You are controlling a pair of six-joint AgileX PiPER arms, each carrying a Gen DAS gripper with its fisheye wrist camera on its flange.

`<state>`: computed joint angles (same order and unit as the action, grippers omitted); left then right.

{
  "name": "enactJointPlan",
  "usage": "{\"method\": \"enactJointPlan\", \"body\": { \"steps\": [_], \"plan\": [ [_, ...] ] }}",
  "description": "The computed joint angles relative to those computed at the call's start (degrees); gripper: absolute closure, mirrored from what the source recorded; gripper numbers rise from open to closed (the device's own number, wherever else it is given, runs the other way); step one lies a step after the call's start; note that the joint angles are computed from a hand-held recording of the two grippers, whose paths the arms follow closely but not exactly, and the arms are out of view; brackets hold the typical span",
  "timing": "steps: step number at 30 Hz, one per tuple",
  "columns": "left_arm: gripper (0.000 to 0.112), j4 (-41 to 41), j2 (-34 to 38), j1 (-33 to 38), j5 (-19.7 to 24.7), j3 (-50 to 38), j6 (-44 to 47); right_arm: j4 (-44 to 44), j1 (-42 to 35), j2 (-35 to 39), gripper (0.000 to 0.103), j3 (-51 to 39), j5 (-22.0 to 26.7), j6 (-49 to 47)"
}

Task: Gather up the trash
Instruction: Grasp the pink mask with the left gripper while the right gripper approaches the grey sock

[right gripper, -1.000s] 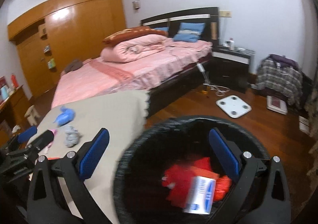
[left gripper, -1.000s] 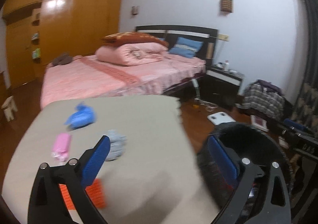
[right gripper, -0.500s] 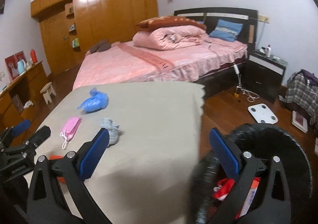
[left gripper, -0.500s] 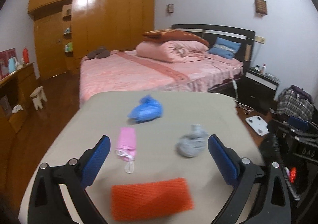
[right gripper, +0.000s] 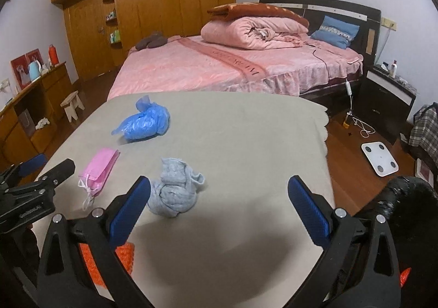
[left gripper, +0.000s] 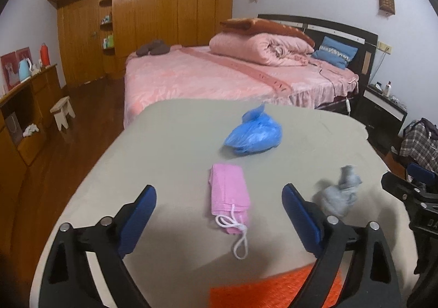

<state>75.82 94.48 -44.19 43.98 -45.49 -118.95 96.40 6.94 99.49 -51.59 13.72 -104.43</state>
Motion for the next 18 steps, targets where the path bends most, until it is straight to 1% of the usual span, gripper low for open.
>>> {"method": "enactJointPlan", "body": {
  "steps": [2,7,8,10,13,16,18],
  "plan": [
    [0.023,0.47,1.12,2.12,-2.43,0.00,0.12,-0.74,0.27,1.28,0.005,-1.16,-0.27,1.07],
    [0.035,0.22,3.91,7.43,-9.63,-1.18,2.72,-2.46,1.24,3.52,0.005,-2.65,-1.39,3.37],
    [0.038,0.28,4.32,8.02,-10.66,-1.30,2.95,-2.84,1.50,3.91,0.005,-2.92,-1.64,3.81],
    [0.038,-0.98,5.19,9.21,-12.34,-1.93,4.62,-2.03,1.76,4.46,0.005,-3.05,-1.98,2.88],
    [0.046,-2.06,6.21,10.75,-14.83,-2.52,6.33,-2.03,2.40,5.44,0.005,-3.38,-2.56,3.04],
    [0.052,-4.68,7.11,12.52,-18.25,-3.17,10.01,-2.80,2.90,6.31,0.005,-3.66,-2.96,4.13],
    [0.068,-5.55,7.52,13.30,-19.80,-3.35,11.49,-2.77,3.42,6.76,0.005,-3.71,-3.40,4.32]
  ]
}}
